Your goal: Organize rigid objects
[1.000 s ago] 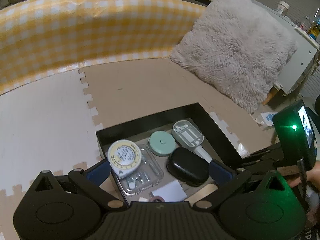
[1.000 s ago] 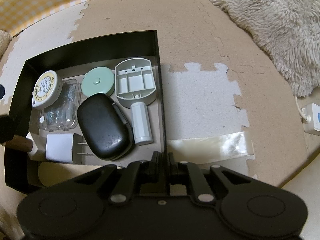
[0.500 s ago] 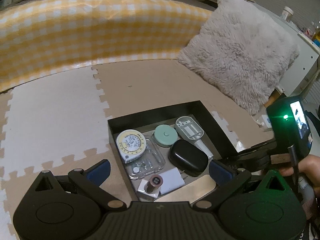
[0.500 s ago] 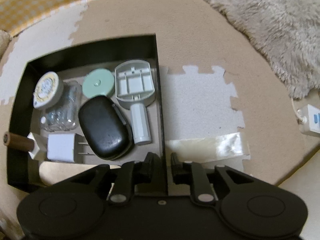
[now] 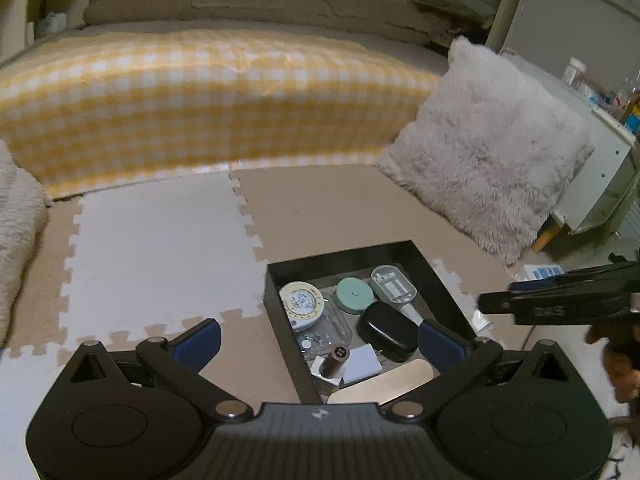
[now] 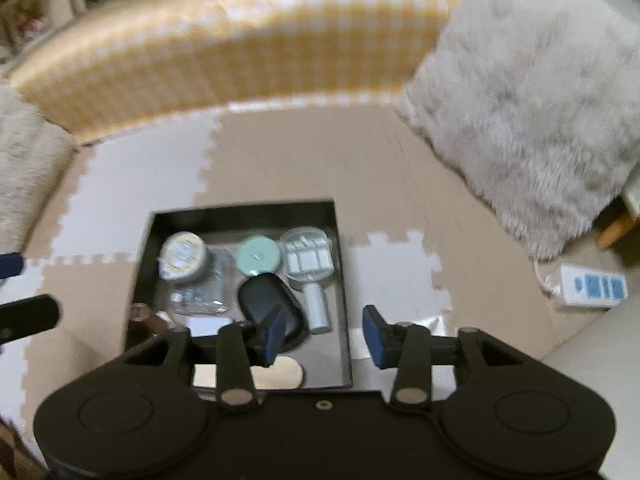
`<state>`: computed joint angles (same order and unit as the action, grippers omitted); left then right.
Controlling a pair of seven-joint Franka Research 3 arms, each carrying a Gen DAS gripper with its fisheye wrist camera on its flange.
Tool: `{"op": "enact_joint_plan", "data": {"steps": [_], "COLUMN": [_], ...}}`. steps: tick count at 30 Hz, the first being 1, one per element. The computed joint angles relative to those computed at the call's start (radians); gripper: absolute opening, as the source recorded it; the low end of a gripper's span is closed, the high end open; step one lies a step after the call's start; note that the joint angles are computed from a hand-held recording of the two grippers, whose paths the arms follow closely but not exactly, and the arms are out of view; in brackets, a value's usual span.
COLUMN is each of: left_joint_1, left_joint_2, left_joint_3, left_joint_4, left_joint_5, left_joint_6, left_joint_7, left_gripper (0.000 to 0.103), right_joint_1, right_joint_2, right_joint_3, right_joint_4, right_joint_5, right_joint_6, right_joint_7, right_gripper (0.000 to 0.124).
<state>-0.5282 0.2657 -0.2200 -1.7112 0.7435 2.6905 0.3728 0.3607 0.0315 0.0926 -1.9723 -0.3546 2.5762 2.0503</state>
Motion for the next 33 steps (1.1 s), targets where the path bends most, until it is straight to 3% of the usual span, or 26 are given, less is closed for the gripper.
{"op": "enact_joint_plan", "data": {"steps": [4, 13, 20, 24, 33], "left_joint_1": [-0.025, -0.008, 0.002, -0.006, -0.008], "left_joint_2": [-0.060, -0.180, -0.245, -0.264, -0.290], "left_joint_3": [0.008, -0.060, -0.110, -0.140, -0.167], "left_joint_4": [-0.045, -0.157, -0.226, -0.244, -0.289], "left_joint_5": [0.096, 0.213, 0.303, 0.393, 0.425], "left_joint_6": [-0.046, -0.126, -0.193, -0.283, -0.297], "left_joint_7": [-0.095, -0.241, -0.340, -0.435, -0.477], "left_gripper": [0.103, 0.103, 0.103, 0.103, 0.103], "right_joint_1": [-0.005, -0.101, -0.214, -0.278, -0.462], "right_joint_2": [-0.103, -0.286, -0.396, -0.453, -0.554], "right_joint_3": [0.019, 0.131, 0.258, 0.331, 0.510], "right_joint_4": [-0.093, -0.291, -0.403, -0.449, -0.501], "right_joint_5": [-0.013, -0.114, -0.198, -0.231, -0.303], "right_joint_6": [0.059, 0.222, 0.290, 0.317, 0.384], "right_joint_7": [0.011, 0.181, 0.311, 0.361, 0.470], "right_gripper": [0.054, 0.070, 0.079, 0.084, 0.098]}}
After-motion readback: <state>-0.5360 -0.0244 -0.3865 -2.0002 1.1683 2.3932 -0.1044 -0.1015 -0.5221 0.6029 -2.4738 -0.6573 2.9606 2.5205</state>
